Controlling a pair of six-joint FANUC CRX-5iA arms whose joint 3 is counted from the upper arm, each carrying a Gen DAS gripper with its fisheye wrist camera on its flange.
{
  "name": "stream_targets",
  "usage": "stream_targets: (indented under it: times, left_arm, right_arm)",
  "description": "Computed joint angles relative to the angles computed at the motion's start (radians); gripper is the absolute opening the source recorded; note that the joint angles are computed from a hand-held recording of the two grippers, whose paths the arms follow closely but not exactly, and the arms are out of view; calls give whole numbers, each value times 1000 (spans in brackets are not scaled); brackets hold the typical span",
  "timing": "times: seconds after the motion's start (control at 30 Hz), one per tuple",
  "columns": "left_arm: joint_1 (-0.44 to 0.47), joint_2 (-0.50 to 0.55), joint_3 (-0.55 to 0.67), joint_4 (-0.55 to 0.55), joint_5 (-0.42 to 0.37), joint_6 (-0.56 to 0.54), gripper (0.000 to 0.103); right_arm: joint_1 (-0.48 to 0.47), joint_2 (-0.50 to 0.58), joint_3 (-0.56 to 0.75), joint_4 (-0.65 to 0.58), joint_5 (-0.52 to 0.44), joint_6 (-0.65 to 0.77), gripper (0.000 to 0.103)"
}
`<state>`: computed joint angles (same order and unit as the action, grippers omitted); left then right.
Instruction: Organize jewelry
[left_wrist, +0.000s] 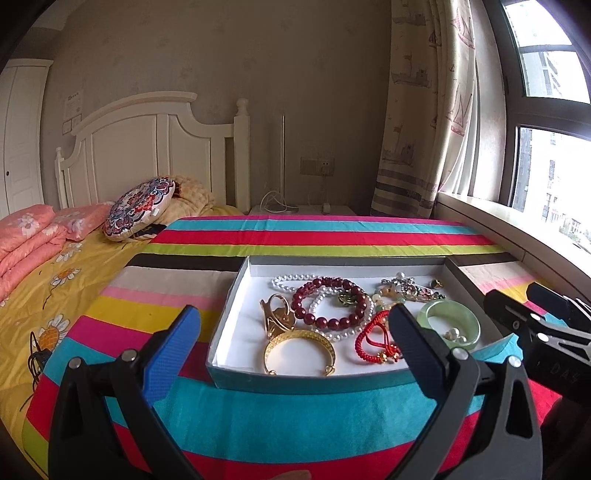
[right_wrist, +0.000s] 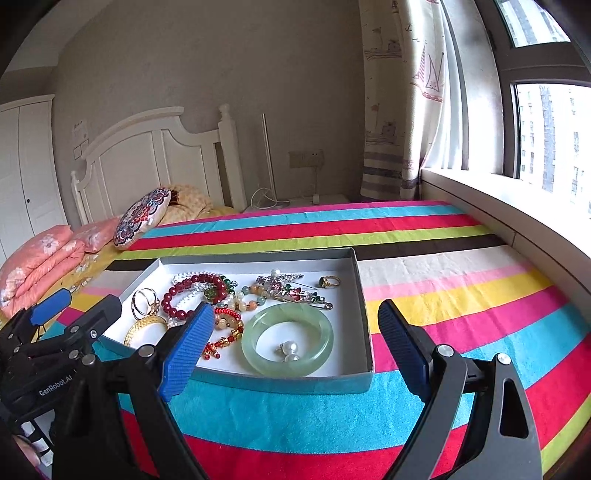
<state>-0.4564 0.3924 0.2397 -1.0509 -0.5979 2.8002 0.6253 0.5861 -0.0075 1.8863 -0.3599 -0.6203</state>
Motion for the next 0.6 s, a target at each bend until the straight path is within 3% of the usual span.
stream_targets:
  times: [0.6]
  left_arm:
    - [-6, -4, -5, -20, 2, 20, 101]
  right_arm:
    - [-2, 1, -1, 15, 0, -17, 86]
